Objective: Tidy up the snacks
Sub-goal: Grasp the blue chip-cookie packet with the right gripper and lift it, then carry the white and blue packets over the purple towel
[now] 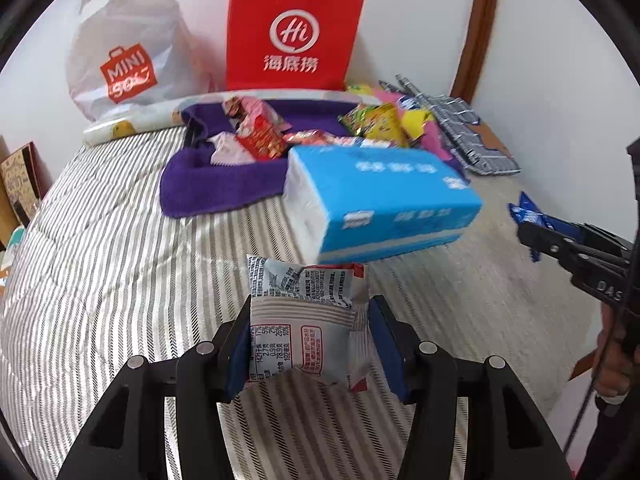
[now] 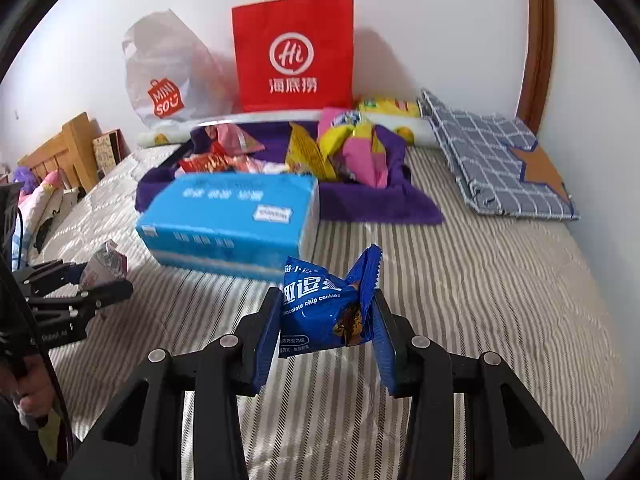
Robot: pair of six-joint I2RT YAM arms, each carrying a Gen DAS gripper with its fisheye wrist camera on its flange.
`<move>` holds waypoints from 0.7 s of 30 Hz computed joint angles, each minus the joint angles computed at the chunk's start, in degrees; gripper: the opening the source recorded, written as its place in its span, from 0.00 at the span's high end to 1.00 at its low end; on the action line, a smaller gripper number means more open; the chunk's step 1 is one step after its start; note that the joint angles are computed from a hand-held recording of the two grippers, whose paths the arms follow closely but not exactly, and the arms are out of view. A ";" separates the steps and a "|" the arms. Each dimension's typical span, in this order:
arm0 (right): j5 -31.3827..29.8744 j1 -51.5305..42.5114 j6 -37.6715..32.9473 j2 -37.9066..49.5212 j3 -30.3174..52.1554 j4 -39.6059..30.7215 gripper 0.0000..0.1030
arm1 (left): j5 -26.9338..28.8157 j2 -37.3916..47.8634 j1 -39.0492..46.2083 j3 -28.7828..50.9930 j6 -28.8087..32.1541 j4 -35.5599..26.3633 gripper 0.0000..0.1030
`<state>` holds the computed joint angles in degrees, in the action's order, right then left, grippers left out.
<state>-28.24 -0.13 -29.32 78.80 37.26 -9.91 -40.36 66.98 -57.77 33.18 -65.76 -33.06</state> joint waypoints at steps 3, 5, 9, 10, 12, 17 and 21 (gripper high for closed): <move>0.38 0.98 1.07 -2.05 0.76 -1.13 0.58 | -1.24 -0.61 -1.09 2.82 0.50 -2.65 0.50; 0.80 1.84 2.05 -3.28 1.64 -2.20 0.58 | -2.34 -0.70 -1.68 4.81 0.90 -4.30 0.50; 1.01 2.97 3.25 -5.47 3.19 -3.86 0.58 | -3.32 -0.81 -1.53 7.79 2.18 -6.42 0.50; 1.23 3.27 3.52 -6.17 3.47 -4.16 0.58 | -3.30 -1.06 -1.28 8.27 2.72 -6.57 0.50; 1.09 3.50 3.71 -6.93 4.09 -4.95 0.58 | -3.16 -1.35 -0.72 9.24 3.62 -6.81 0.50; 0.58 3.53 3.86 -8.24 5.98 -7.01 0.58 | -2.92 -1.50 -0.01 11.77 5.04 -7.71 0.50; 0.68 3.40 3.86 -9.06 6.93 -8.01 0.58 | -3.46 -0.91 0.08 14.11 5.77 -9.38 0.50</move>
<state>-27.56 3.27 -25.46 69.75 44.19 -17.92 -43.82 66.07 -57.69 47.28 -59.99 -42.44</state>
